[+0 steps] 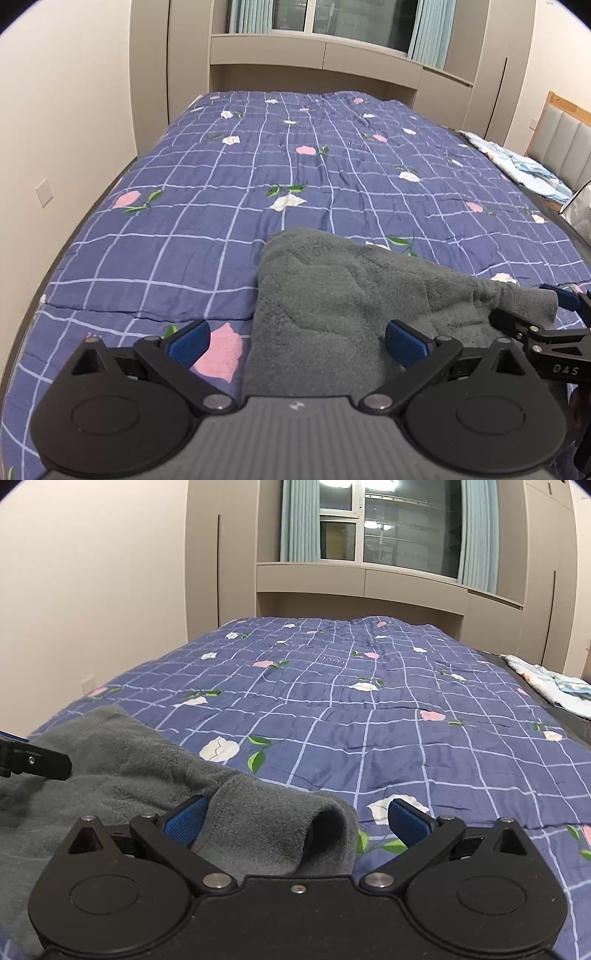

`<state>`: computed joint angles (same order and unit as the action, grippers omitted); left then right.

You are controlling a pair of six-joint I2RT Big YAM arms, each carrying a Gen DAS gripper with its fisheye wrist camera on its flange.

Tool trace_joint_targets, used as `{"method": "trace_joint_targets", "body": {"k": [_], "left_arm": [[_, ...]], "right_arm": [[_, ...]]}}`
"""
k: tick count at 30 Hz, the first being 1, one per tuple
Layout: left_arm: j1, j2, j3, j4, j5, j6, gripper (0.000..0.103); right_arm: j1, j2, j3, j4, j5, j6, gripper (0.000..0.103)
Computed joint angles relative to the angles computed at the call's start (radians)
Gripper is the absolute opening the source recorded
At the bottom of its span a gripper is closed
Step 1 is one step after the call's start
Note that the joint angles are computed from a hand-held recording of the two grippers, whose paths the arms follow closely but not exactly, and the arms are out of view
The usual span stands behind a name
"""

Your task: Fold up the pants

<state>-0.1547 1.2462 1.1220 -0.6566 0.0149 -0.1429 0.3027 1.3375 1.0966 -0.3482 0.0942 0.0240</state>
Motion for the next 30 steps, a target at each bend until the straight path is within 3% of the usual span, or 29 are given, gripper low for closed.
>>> {"method": "trace_joint_targets", "body": {"k": [8, 16, 30], "left_arm": [[0.056, -0.036, -0.040, -0.013, 0.058, 0.002, 0.102], [0.093, -0.039, -0.067, -0.001, 0.142, -0.018, 0.103], [0.085, -0.030, -0.064, -0.006, 0.135, -0.016, 0.103]], "right_arm": [[-0.032, -0.078, -0.062, -0.035, -0.136, 0.059, 0.103], [-0.085, -0.104, -0.135, -0.005, -0.291, 0.312, 0.103], [-0.079, -0.106, -0.134, -0.009, -0.279, 0.306, 0.103]]}}
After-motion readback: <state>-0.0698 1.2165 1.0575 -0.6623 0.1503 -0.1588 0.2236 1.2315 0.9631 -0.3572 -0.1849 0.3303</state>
